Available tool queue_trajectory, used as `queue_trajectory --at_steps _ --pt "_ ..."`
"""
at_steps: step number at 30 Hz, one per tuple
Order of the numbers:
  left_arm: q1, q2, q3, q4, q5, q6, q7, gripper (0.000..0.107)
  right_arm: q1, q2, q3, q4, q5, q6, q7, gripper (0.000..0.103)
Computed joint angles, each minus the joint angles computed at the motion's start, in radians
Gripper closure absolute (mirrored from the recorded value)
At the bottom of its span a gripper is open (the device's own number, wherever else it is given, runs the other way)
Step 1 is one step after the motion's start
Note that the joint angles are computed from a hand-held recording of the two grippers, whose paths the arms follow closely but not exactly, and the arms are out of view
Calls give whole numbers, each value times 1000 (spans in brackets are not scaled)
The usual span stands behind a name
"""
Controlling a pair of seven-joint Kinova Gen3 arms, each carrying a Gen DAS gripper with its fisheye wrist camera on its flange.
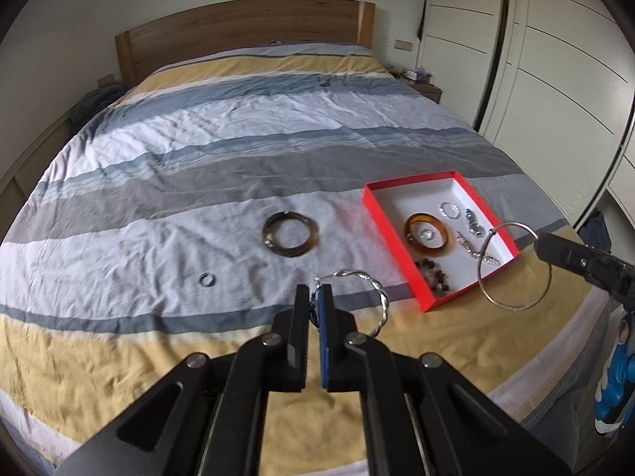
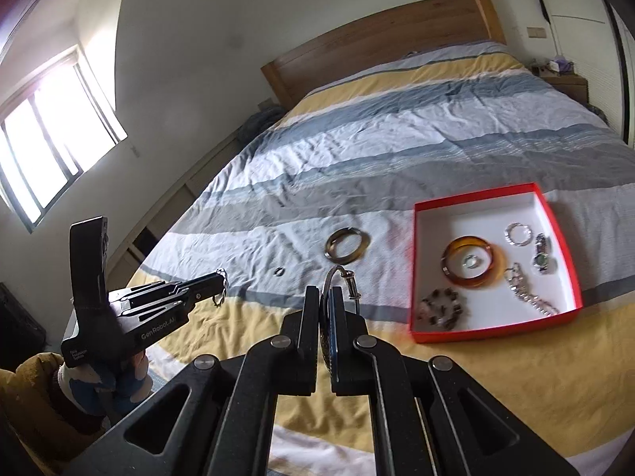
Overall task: Organize jewelry
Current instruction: 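Carry both hoops into the red box and open both tools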
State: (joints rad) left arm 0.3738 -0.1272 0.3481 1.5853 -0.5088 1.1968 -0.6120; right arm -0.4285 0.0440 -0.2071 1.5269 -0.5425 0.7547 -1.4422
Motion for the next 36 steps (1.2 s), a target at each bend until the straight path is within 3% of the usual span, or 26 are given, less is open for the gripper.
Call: queue_trajectory --at_steps 8,19,26,36 --pt "62 253 -72 -160 -11 -113 -94 104 110 91 45 -25 -34 -16 82 98" --pt "114 525 -213 -381 21 -180 -231 104 198 318 -11 -168 -52 -83 113 98" --pt "133 596 -295 -421 89 -210 -275 104 257 418 -77 -204 -96 -136 129 98" --pt "158 630 -338 -411 131 -219 -284 103 333 416 -98 -106 -139 -200 139 98"
